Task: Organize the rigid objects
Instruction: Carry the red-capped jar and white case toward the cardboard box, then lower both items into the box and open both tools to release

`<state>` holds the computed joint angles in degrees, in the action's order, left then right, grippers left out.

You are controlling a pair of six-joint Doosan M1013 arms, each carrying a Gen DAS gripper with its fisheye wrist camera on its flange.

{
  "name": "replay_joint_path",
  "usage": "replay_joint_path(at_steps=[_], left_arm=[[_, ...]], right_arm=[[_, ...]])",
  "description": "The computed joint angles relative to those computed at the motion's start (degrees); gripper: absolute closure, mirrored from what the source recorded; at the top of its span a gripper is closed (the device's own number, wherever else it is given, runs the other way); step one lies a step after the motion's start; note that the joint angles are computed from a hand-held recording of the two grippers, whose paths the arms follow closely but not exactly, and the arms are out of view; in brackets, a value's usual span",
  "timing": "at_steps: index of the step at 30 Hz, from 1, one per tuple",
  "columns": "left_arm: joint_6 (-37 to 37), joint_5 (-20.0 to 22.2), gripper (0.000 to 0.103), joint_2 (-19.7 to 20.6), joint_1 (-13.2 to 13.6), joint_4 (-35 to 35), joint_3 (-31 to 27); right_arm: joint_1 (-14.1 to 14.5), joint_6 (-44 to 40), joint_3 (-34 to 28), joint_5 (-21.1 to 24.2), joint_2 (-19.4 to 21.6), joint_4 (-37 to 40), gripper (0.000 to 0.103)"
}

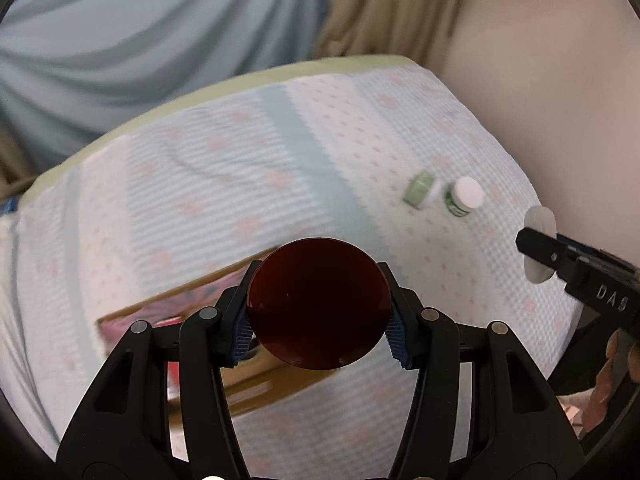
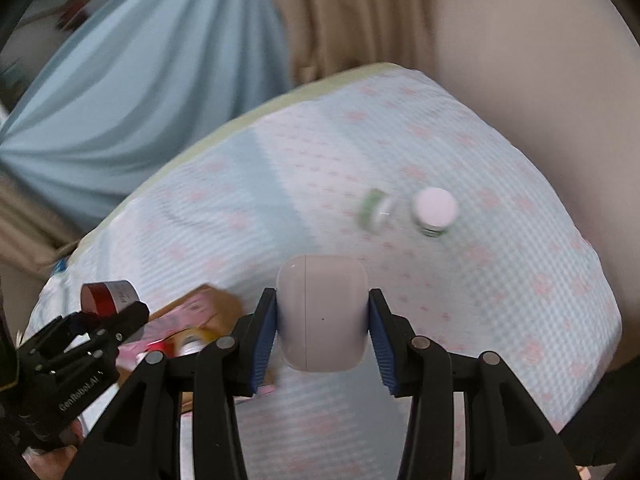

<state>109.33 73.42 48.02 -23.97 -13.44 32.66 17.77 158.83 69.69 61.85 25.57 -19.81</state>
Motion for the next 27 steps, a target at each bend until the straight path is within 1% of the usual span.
replay_joint_path(at_steps=[3, 5, 9, 12, 16, 19, 21, 23, 27], left_arm=[[-0.2, -1.4, 0.052, -1.8, 2.5, 0.4, 2.7], [-0.2, -1.9, 0.052, -2.2, 3.8, 0.8, 3.7], [-1.1, -2.5, 0.052, -2.2, 6.4, 2.4, 5.4], [-2.6, -2.4, 0.052, -1.7, 7.7, 3.6, 6.1], [-4.7, -1.8, 0.052, -0.7, 8.8, 4.9, 6.7], [-6.1, -1.3, 0.052, 0.2, 9.3, 5.7, 7.3], [-7.6, -0.2, 0.052, 1.3, 9.4, 6.2, 7.1], [-8.5, 0.9, 0.052, 2.6, 9.5, 6.3, 6.6], [-9.3, 3.0, 0.052, 4.9, 9.2, 7.1, 6.1]], right_arm=[[1.4, -2.8, -4.1, 0.1, 2.2, 1.1, 0.062], [2.3, -4.6, -6.8, -0.1, 3.9, 2.1, 0.062], [3.4, -8.6, -11.6, -0.1, 7.5, 4.4, 0.062], [3.8, -12.6, -14.9, 0.3, 10.1, 7.6, 0.062], [3.8, -18.3, -19.3, 1.5, 14.2, 12.6, 0.062], [3.6, -20.8, -21.0, 2.2, 16.4, 16.1, 0.062], [3.4, -22.4, -22.7, 3.5, 18.4, 18.3, 0.062], [3.3, -23.7, -23.5, 4.7, 19.9, 19.8, 0.062], [3.0, -25.3, -23.2, 6.4, 21.9, 21.5, 0.062]])
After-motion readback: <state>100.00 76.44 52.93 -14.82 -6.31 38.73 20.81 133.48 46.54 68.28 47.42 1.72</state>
